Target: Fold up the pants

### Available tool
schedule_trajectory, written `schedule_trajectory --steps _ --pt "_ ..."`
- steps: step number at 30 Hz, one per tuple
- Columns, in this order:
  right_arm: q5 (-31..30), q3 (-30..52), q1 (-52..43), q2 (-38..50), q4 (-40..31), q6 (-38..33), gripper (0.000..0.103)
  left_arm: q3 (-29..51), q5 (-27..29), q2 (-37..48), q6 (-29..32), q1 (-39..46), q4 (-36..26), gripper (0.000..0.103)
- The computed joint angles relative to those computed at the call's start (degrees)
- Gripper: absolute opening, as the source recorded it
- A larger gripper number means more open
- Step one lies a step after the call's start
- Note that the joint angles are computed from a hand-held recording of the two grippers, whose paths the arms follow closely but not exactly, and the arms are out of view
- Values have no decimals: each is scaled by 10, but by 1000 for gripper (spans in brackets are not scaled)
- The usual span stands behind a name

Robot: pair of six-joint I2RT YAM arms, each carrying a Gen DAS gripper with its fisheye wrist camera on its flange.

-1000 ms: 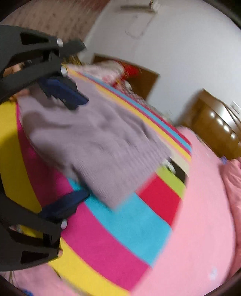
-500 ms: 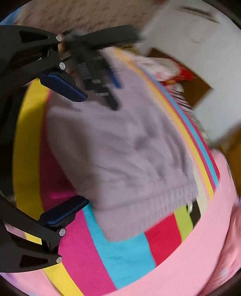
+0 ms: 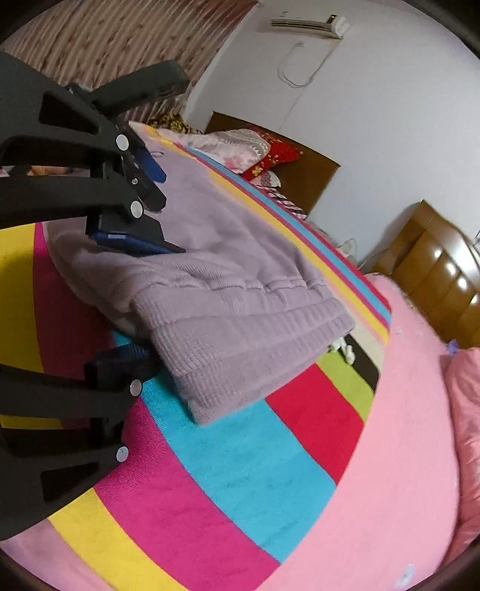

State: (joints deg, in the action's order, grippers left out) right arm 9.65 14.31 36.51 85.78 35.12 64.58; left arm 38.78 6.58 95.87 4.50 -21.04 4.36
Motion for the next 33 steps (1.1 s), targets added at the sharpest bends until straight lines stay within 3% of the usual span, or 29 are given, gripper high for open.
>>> schedule_trajectory --steps 10,13,18,24,28,30,33 --pt "21 -20 12 -41 -23 3 43 -24 -15 -28 7 -12 22 101" --pt "45 -32 36 -74 -46 16 43 -85 -47 -116 32 -29 48 101" --pt "50 -38 38 -63 -28 18 42 -181 -90 -296 82 13 28 101" --pt "62 -45 42 -62 -20 15 40 -243 -30 -355 143 203 8 101" --pt "48 -52 30 -70 -16 9 40 -251 48 -278 187 334 43 102" --pt "58 -43 37 -73 -38 18 40 -233 126 -217 207 395 44 102" --pt "89 -23 56 -82 -83 59 38 -214 132 -217 226 402 6 102"
